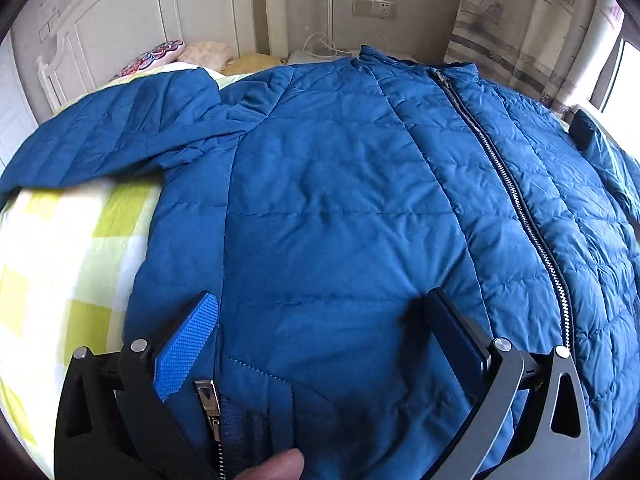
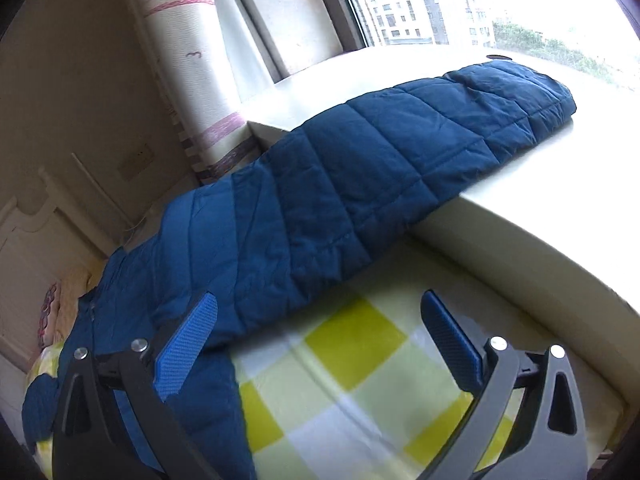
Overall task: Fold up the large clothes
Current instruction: 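Grasp the sleeve cuff nearest the right tool with the right tool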
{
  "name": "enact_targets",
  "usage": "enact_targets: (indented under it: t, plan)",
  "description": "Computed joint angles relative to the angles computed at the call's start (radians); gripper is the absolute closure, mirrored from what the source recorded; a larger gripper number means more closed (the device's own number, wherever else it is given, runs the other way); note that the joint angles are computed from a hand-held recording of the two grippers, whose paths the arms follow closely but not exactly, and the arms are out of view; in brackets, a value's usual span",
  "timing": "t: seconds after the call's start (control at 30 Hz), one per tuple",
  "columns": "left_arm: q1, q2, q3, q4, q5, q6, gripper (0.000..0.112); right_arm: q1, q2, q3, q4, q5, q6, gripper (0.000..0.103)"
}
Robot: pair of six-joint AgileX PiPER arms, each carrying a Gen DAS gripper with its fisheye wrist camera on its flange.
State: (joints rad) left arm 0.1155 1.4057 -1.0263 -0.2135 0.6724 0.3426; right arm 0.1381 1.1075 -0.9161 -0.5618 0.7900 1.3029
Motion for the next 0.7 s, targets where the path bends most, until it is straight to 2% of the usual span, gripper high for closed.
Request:
enact_targets:
  t: [0.07,0.13,0.17,0.2,0.23,0.27,0.37,0.4,0.47,0.53,0.6,0.7]
  plan:
    - [0.002,0.002,-0.001,0.001,0.004,0.002,0.014,-0.07,0.064,-0.033,0.032,-0.028,-0.058,0.003]
    - [0.002,0.008,-0.006,0.005,0.01,-0.003,0.014,-0.124,0.124,-0.057,0.043,-0.036,-0.08,0.009]
    - [0.005,0.01,-0.012,0.0,0.02,-0.002,0.014,-0.138,0.139,-0.065,0.045,-0.039,-0.078,0.023]
    - [0.008,0.011,-0.017,-0.003,0.03,0.002,0.014,-0.149,0.144,-0.07,0.047,-0.051,-0.078,0.052]
    - [0.003,0.012,-0.019,0.003,0.035,-0.002,0.014,-0.133,0.142,-0.073,0.014,-0.047,-0.042,0.065]
    - [0.003,0.011,-0.019,0.002,0.035,0.002,0.014,-0.088,0.141,-0.092,-0.06,-0.003,0.02,0.084]
    - [0.01,0.013,-0.022,-0.023,0.036,0.022,0.014,0.089,0.183,-0.187,-0.273,0.092,0.094,0.093]
    - [0.014,0.012,-0.021,-0.031,0.035,0.029,0.014,0.174,0.212,-0.237,-0.342,0.137,0.089,0.094]
    - [0.02,0.01,-0.018,-0.043,0.035,0.041,0.014,0.323,0.281,-0.337,-0.409,0.167,0.049,0.094]
    - [0.022,0.009,-0.017,-0.05,0.034,0.046,0.014,0.441,0.353,-0.421,-0.448,0.178,0.013,0.094]
    - [0.021,0.007,-0.015,-0.049,0.031,0.045,0.014,0.542,0.44,-0.505,-0.452,0.155,-0.043,0.094]
    - [0.022,0.005,-0.014,-0.05,0.031,0.046,0.014,0.626,0.619,-0.673,-0.352,0.148,-0.224,0.093]
